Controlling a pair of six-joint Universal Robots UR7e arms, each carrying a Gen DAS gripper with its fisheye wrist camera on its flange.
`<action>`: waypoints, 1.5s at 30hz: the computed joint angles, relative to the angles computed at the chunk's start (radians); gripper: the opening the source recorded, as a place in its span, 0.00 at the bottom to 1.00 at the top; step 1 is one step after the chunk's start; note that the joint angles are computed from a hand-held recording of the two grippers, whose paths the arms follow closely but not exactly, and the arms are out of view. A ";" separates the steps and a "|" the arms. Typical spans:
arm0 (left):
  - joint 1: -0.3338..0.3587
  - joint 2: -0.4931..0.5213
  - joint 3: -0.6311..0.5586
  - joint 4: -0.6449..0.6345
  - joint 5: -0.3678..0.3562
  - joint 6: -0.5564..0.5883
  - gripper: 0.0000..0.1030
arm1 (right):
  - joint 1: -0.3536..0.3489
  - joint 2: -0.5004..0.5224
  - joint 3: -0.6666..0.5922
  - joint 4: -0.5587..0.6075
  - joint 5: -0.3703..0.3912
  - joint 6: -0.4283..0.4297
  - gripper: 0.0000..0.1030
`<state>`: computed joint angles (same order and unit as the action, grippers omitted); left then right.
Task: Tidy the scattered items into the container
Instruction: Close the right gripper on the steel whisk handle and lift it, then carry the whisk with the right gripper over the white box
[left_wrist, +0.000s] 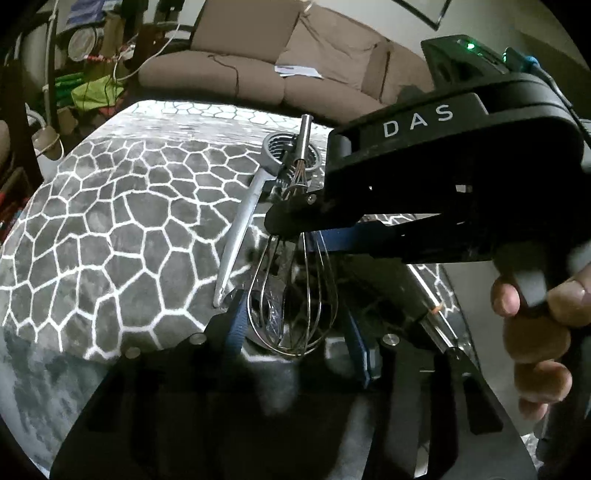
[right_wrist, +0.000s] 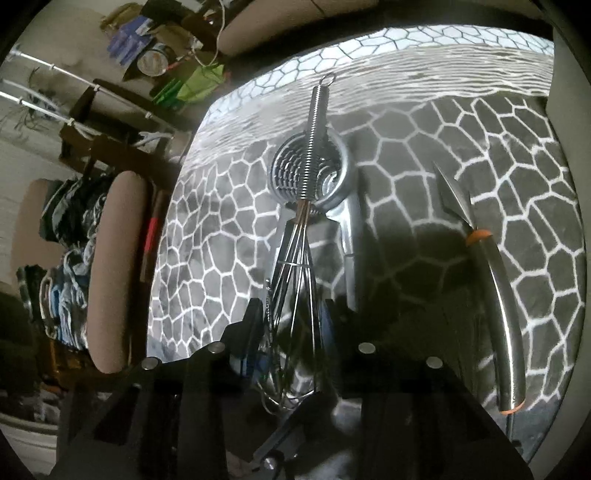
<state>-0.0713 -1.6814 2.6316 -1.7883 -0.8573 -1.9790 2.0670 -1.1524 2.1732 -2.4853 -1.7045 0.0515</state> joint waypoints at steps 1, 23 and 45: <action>-0.002 0.000 -0.002 0.001 -0.002 0.003 0.45 | 0.003 -0.005 0.004 -0.002 0.001 0.000 0.31; -0.156 0.324 -0.425 0.075 0.051 0.009 0.44 | 0.032 -0.574 -0.007 0.395 0.148 0.029 0.26; -0.047 0.736 -0.753 -0.256 0.054 0.379 0.44 | -0.210 -0.935 -0.157 0.756 0.157 -0.107 0.26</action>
